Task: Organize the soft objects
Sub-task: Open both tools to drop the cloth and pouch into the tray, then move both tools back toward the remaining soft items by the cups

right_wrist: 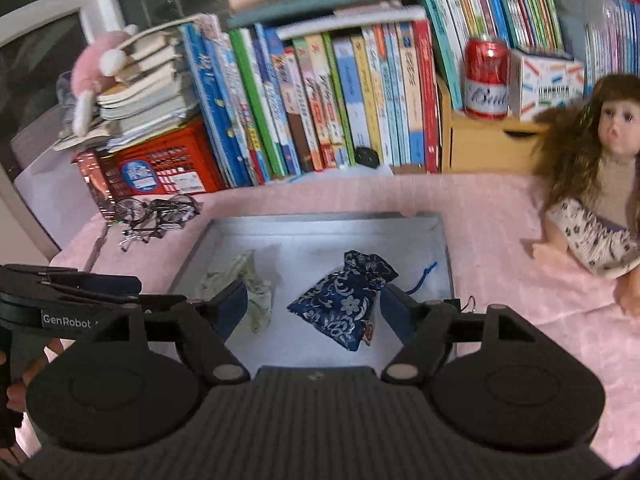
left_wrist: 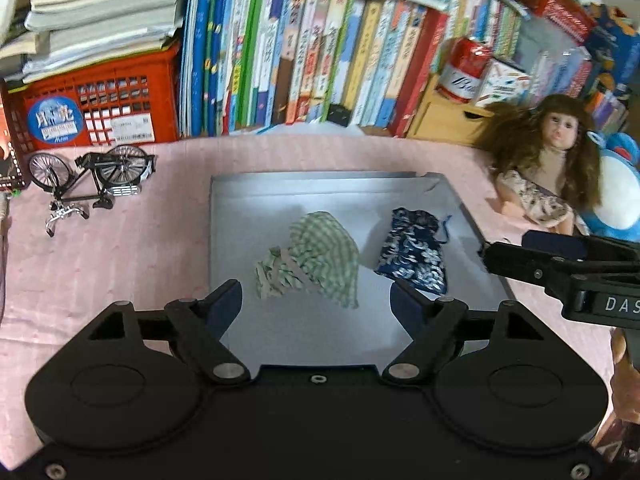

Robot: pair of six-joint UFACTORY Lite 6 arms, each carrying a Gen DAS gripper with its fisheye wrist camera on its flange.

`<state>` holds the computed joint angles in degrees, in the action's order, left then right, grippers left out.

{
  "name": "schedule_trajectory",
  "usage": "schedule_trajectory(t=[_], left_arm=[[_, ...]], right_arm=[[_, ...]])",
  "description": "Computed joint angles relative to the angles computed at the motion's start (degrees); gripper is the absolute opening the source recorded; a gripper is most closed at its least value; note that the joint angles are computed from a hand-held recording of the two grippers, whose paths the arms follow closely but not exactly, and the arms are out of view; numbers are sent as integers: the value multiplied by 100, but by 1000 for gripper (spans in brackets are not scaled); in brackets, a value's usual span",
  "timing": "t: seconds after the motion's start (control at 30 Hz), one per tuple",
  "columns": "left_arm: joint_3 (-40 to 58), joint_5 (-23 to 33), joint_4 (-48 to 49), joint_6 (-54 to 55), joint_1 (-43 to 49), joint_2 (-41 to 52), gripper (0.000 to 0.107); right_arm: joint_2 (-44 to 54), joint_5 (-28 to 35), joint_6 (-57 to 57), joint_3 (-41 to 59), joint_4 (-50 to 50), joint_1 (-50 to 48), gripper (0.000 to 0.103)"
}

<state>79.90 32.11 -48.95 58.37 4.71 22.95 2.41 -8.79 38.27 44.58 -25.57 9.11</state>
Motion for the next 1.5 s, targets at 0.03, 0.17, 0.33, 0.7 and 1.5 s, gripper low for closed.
schedule_trajectory(t=[0.03,0.17,0.33,0.7,1.5], left_arm=[[-205,22,-176,246,55,-171,81],[-1012,113,-824,1155,280,-859,82],[-1930,254,-1531,2168,582,-1628,84],[-3870,1089,-2614,4087,1705,-3258,86],[-6185,2640,-2861,6589,4651,-4595,92]], right_arm=[[-190,-43,-474,-171,452,55,84],[-851,-152,-2185,-749,2142,330,85],[-1764,-490,-4579,-1574,4570,890,88],[-3043,-2182,-7312,-3012,8256,2926,89],[-863,-6218,-5786,-3524,11093,7888,94]])
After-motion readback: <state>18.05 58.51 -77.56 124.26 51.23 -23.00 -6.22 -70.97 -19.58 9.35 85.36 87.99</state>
